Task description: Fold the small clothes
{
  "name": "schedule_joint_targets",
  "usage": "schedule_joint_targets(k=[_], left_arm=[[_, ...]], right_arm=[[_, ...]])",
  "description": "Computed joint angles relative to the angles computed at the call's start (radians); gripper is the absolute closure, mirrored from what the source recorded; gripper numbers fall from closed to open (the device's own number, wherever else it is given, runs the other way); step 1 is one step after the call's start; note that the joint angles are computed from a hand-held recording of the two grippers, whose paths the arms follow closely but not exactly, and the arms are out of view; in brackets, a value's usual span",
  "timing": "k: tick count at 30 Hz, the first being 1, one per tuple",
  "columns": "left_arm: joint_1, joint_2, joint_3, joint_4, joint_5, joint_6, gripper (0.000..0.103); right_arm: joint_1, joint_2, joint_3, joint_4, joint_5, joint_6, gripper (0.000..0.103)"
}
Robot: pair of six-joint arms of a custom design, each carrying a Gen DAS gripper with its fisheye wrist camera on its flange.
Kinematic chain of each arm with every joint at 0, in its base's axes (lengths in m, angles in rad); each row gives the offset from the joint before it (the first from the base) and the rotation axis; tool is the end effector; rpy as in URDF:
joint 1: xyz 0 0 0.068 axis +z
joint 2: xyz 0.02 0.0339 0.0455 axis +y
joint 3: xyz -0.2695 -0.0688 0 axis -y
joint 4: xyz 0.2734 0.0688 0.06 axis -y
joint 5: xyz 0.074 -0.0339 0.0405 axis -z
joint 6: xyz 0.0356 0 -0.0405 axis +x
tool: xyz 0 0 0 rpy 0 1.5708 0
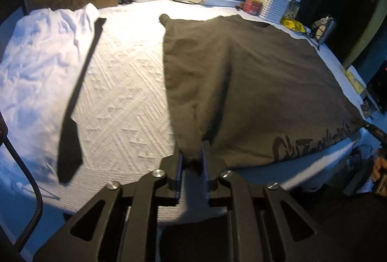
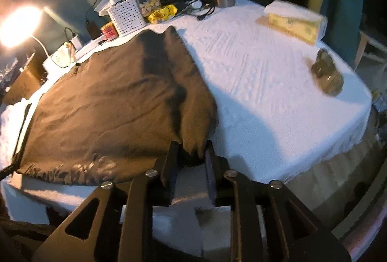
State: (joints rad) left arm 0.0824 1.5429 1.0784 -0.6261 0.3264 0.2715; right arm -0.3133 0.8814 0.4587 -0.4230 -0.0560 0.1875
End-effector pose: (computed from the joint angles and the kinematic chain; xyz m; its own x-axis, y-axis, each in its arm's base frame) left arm 0.3334 0.0161 0.2185 -0.8328 0.1861 -0.5213 0.3041 0.9407 -0.1501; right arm 0.1863 -0.0583 0.1820 -0.6487 0.4058 -0.6438 0.4003 0.9014 0.1648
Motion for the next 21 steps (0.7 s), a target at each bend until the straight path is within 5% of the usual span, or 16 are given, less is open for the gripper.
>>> schedule_joint_targets(k=[7,21], left_arm=[[-0.001,0.016,0.073,0.059,-0.030,-0.040,0.049],[-0.112,0.266,0.352,0.042,-0.073,-0.128,0.049]], right_arm=[[-0.051,0.141,0.104,0.057,-0.024,-0.022,0.066],[0.023,0.616,0.468,0.129,-0.068,-0.044,0.065]])
